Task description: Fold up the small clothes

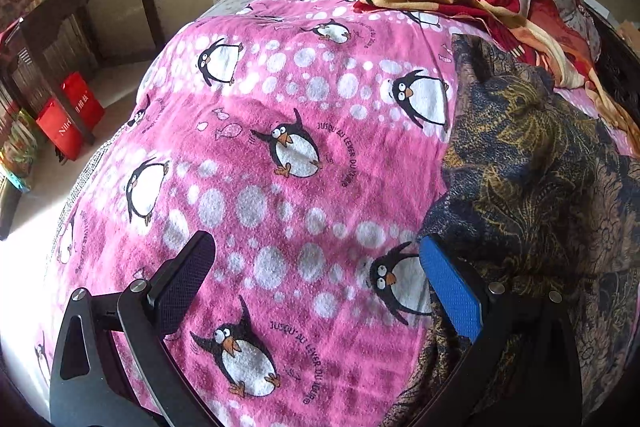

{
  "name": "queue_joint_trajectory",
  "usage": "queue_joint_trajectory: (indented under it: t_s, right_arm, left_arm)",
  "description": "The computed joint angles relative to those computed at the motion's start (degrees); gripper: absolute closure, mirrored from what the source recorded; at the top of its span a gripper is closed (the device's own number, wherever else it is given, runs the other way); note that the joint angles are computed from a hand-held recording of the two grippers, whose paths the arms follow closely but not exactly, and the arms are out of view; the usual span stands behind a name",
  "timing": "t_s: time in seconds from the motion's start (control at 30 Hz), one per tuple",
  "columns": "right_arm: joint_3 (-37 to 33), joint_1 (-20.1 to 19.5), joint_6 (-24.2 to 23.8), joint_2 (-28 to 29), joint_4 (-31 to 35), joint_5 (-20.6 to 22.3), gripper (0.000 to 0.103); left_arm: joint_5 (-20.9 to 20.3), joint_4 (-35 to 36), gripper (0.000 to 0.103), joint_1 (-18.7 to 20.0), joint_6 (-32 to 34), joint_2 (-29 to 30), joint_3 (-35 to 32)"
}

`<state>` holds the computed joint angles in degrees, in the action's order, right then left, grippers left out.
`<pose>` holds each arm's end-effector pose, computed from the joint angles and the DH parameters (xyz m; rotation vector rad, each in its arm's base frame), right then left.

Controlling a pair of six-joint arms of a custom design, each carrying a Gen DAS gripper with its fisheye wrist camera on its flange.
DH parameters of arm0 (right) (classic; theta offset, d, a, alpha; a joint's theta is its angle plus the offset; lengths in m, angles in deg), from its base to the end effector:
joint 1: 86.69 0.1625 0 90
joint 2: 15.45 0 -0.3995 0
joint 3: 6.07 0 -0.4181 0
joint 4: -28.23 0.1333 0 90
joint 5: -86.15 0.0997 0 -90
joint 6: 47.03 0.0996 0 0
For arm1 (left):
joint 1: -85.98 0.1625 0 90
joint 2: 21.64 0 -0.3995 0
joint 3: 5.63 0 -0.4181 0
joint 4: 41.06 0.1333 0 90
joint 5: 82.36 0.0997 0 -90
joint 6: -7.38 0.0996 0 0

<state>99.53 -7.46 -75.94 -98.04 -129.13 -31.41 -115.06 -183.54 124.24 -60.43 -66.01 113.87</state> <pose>-0.0207 -0.5756 0.4018 0.1385 -2.3578 0.7054 -0.2300 -0.4579 -0.0503 -0.0689 2.2035 -0.8136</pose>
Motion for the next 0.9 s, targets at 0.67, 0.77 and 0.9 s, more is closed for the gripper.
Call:
queue_joint_trajectory:
  t_s: [0.67,0.77,0.9]
  right_arm:
    - [-15.6,11.5,-8.9,28.2,16.5,11.2,0.057]
    - [-18.1,11.9,-9.3,30.8,22.2,10.2,0.073]
    - [-14.8,14.7,-18.7,31.5,13.3,5.9,0.097]
  left_arm:
    - [-1.7,-6.0,0.001,3.7,7.2,3.4,-2.7]
    - [-1.7,-7.1,0.001,3.8,9.0,3.4,-2.5]
    - [-1.1,-8.3,0.000,3.8,9.2,3.7,-2.3]
